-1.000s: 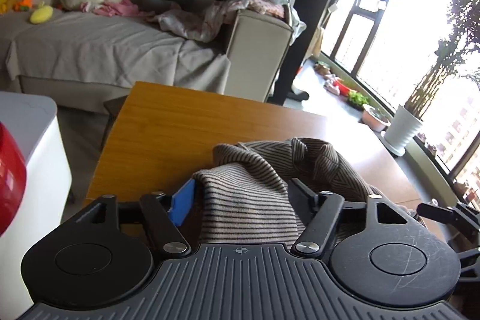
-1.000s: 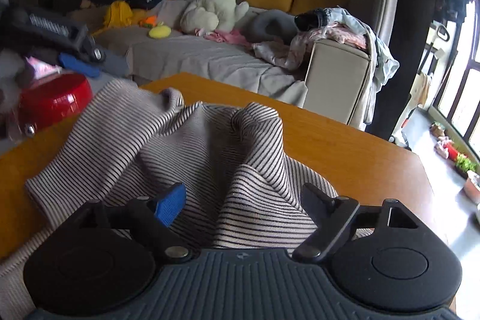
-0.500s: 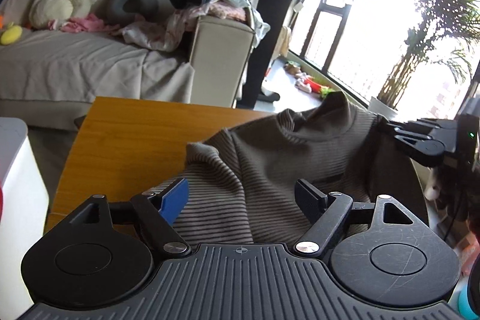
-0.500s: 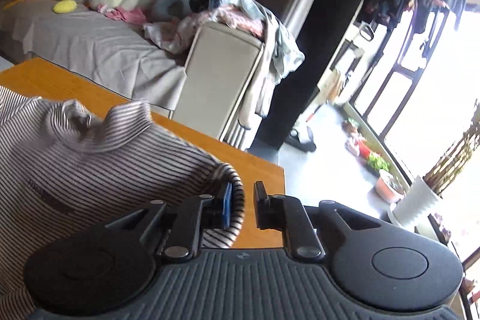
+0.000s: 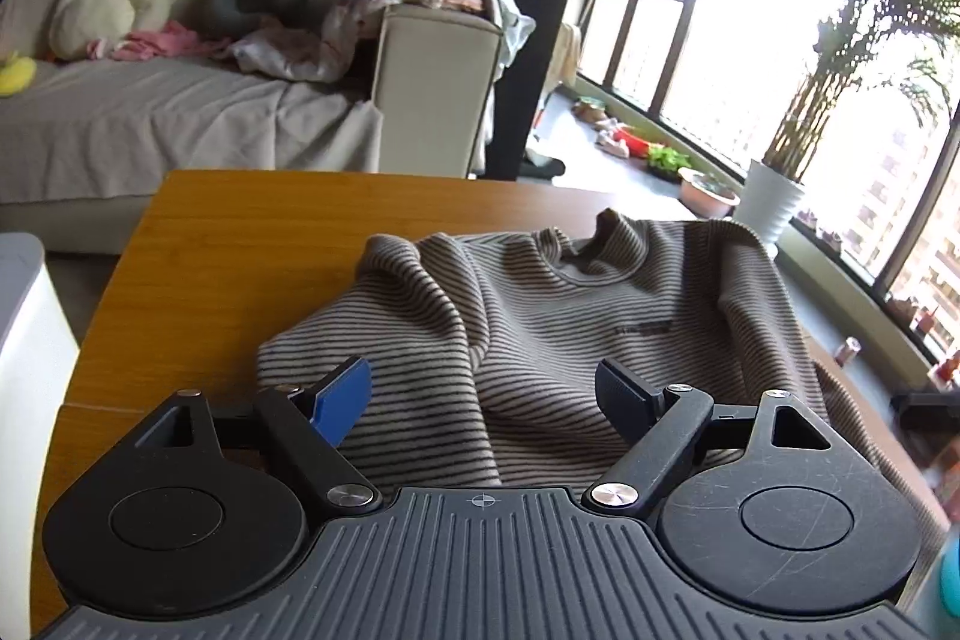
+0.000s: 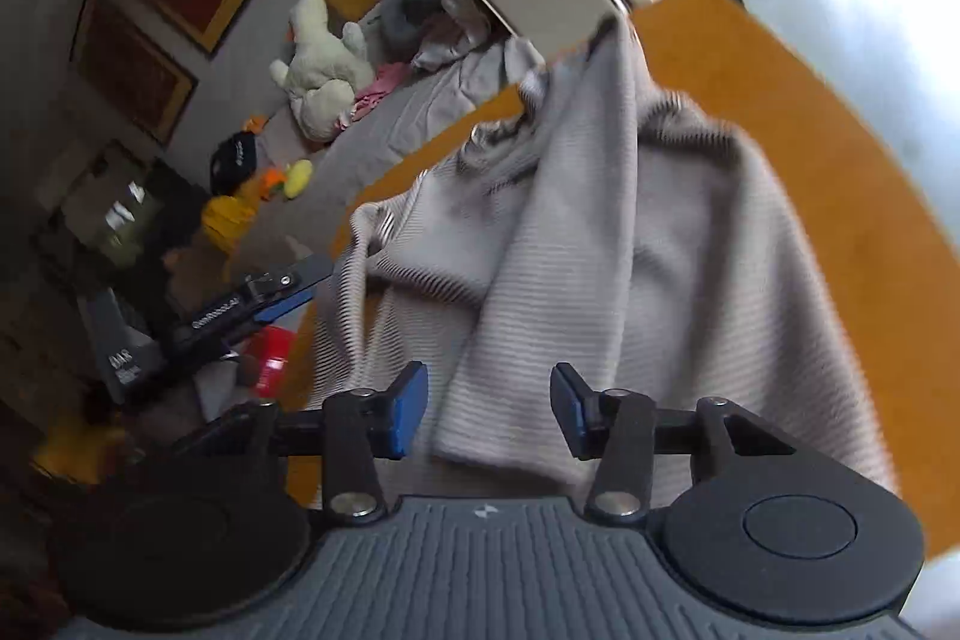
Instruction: Fold clothes
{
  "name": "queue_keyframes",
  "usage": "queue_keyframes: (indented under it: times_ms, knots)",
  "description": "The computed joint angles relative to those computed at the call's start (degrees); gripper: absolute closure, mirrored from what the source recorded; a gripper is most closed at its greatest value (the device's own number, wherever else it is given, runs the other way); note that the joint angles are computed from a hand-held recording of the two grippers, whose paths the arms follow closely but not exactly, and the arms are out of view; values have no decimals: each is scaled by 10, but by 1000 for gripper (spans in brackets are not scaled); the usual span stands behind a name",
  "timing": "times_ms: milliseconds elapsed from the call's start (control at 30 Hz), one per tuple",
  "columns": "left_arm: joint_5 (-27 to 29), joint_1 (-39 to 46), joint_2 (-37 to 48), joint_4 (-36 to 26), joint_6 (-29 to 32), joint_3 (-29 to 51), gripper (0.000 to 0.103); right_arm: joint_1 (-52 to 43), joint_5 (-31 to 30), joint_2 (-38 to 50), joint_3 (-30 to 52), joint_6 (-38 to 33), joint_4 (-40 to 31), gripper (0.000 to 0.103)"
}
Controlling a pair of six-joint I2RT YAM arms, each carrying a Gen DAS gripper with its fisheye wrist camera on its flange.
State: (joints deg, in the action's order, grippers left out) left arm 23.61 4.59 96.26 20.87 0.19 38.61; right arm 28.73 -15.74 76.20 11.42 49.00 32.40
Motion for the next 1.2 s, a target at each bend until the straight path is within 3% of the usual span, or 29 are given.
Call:
queue_keyframes:
  times_ms: [67, 133, 233, 267, 300, 333, 367, 400, 500, 633, 733, 933, 1067, 1200]
  knots:
    - [11, -4, -30, 16, -11, -32, 12, 21, -21, 60, -30, 100, 106, 60]
    - [16, -12, -54, 36, -19, -63, 8, 57, 17, 113, -36, 167, 171, 60]
    - [9, -30, -77, 65, -33, -105, 8, 73, 70, 195, -13, 228, 219, 60]
    - [3, -35, -81, 76, -39, -117, 8, 70, 74, 235, -10, 242, 264, 61]
    - [-5, -40, -83, 85, -44, -128, 8, 69, 87, 266, -4, 247, 300, 67]
    - [-11, -44, -85, 93, -50, -137, 7, 72, 111, 268, 10, 223, 283, 73]
    - [-10, -44, -86, 97, -56, -144, 7, 74, 134, 264, 26, 200, 256, 93]
    - [-10, -43, -86, 99, -62, -149, 7, 70, 157, 242, 37, 163, 221, 97]
    - [-4, -40, -87, 97, -65, -152, 7, 16, 183, 140, 52, 68, 120, 99]
    - [-9, -17, -94, 101, -39, -152, 6, -111, 237, -80, 83, -90, -42, 99]
    - [-2, 12, -88, 104, -32, -147, 5, -171, 255, -138, 152, -202, -104, 99]
    - [17, 44, -66, 103, -38, -126, 5, -116, 240, -14, 329, -276, -154, 99]
    - [25, 52, -76, 93, -19, -125, 4, -50, 205, 130, 442, -287, -143, 99]
    - [39, 70, -96, 72, 10, -135, 1, 13, 196, 245, 553, -295, -178, 99]
